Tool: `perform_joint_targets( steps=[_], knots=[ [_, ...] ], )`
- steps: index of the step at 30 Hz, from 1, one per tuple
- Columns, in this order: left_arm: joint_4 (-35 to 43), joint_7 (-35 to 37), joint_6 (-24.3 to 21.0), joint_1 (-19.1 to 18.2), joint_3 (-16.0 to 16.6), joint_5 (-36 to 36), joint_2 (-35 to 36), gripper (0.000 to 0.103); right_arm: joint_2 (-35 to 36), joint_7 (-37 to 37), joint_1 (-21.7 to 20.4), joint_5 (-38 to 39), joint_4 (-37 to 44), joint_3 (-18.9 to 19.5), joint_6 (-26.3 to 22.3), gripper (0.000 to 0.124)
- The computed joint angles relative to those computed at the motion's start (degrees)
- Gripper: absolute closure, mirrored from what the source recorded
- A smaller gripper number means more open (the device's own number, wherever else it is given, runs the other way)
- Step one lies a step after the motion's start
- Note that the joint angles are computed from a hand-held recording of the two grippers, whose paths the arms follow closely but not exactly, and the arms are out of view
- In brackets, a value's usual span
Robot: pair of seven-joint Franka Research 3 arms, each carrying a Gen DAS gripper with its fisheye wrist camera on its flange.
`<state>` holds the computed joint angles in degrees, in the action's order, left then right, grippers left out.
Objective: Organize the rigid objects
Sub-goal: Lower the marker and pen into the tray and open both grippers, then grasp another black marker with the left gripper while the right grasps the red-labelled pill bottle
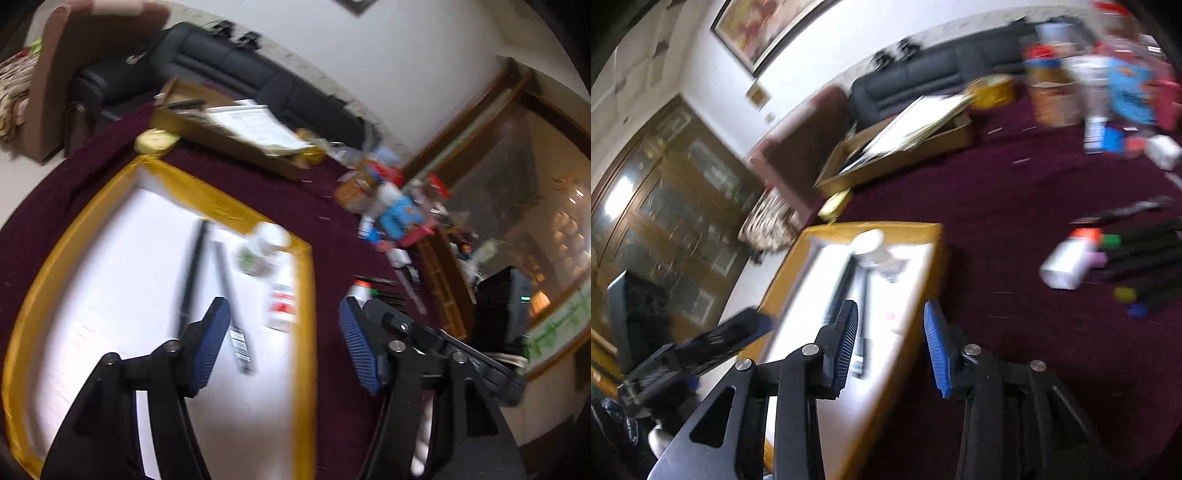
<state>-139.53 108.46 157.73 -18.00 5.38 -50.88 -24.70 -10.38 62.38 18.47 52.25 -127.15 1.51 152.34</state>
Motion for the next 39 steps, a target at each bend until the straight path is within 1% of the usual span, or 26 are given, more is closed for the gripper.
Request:
perform_joint_targets(
  steps=[4,6,8,9,12,14,15,17,20,21,23,25,26,27,28,29,30,31,32,33,35,37,39],
  knots=[
    [-0.75,0.41,1.29,-3.04,-2.99,0.61,-1.22,0.038,-6.77,0.06,-3.56,-0.26,-8.1,-3.25,5.41,0.089],
    [-1.39,-0.4,2.53,-4.74,-4.89,2.17,-0.82,0.035,-8.57,1.23,-5.28,-0.98,-10.34,-4.87,6.82,0.085],
    [-1.53,-1.78,2.98,-6.6,-6.78,4.46,0.77,0.035,-10.13,2.38,-7.23,-1.17,-12.77,-6.79,8.41,0.085],
    [-1.77,-2.07,3.09,-7.45,-7.04,5.08,1.12,0.035,-10.89,2.45,-8.18,-1.37,-13.61,-8.03,8.33,0.085],
    [-1.05,-5.22,2.55,-8.21,-9.96,10.46,3.86,0.035,-11.59,2.76,-11.06,-2.79,-15.43,-10.13,9.84,0.085],
    [-0.09,-7.44,2.63,-8.33,-12.53,15.64,5.74,0.035,-10.76,1.26,-11.46,-1.69,-16.1,-11.85,11.9,0.085],
    [-0.07,-7.9,2.93,-8.7,-12.98,17.26,5.96,0.035,-10.53,0.08,-11.46,-0.69,-16.15,-13.03,12.04,0.085],
    [0.82,-9.2,4.21,-8.8,-15.33,23.27,7.47,0.035,-9.25,-4.44,-10.14,4.73,-15.69,-16.19,12.12,0.085],
    [2.35,-11.14,5.48,-9.09,-17.68,31.57,9.6,0.035,-7.5,-11.6,-9.48,13.74,-14.72,-18.5,11.05,0.085],
    [3.16,-11.9,5.78,-8.94,-18.69,34.97,10.69,0.035,-6.99,-13.64,-9.63,16.09,-14.58,-18.75,10.75,0.085],
    [4.65,-13.46,6.46,-8.62,-20.32,41.18,12.82,0.035,-6.28,-15.08,-10.87,18.17,-14.31,-18.85,8.39,0.085],
    [5.51,-15.26,7.09,-8.2,-21.4,46.49,14.47,0.035,-6.29,-17.38,-11.9,21.11,-14.09,-18.75,6.71,0.085],
    [7.09,-17.61,6.83,-7.13,-22.77,51.27,16.45,0.036,-6.4,-18.33,-12.47,21.99,-14.2,-18.19,6.96,0.085],
    [7.73,-19.27,6.49,-6.85,-23.22,54.1,17.35,0.036,-6.5,-18.85,-13.09,22.45,-14.31,-17.65,6.67,0.085],
    [8.21,-23.94,6.26,-6.83,-23.15,60.07,18.34,0.036,-6.45,-19.27,-13.7,22.89,-14.29,-17.21,5.94,0.085],
    [9.46,-25.31,4.71,-4.99,-25.09,62.54,19.58,0.044,-6.4,-19.58,-14.35,23.03,-14.35,-16.62,5.54,0.085],
    [10.22,-23.87,3.35,-5.15,-25.15,60.98,20.49,0.065,-6.36,-19.72,-15.0,23.02,-14.36,-15.9,5.36,0.085],
    [9.65,-20.02,4.68,-7.31,-23.31,55.41,20.38,0.077,-6.41,-20.11,-15.58,23.26,-14.41,-15.27,4.95,0.084],
    [10.04,-16.23,3.36,-8.91,-21.83,49.23,20.35,0.087,-6.52,-20.46,-16.17,23.37,-14.52,-14.77,4.46,0.084],
    [9.92,-15.52,2.97,-8.5,-21.98,47.07,19.98,0.091,-6.5,-20.69,-16.65,23.38,-14.54,-14.33,4.03,0.084],
    [9.25,-14.68,2.94,-8.52,-21.43,44.69,19.17,0.091,-6.33,-20.86,-17.36,23.07,-14.49,-13.65,3.15,0.083],
    [8.12,-8.99,2.14,-9.86,-19.34,34.73,17.55,0.091,-6.17,-21.02,-17.83,22.89,-14.39,-13.2,2.44,0.083],
    [6.85,-5.28,2.36,-10.81,-17.82,27.62,15.83,0.091,-6.04,-20.72,-18.21,22.35,-14.38,-12.7,2.35,0.083]
  ],
)
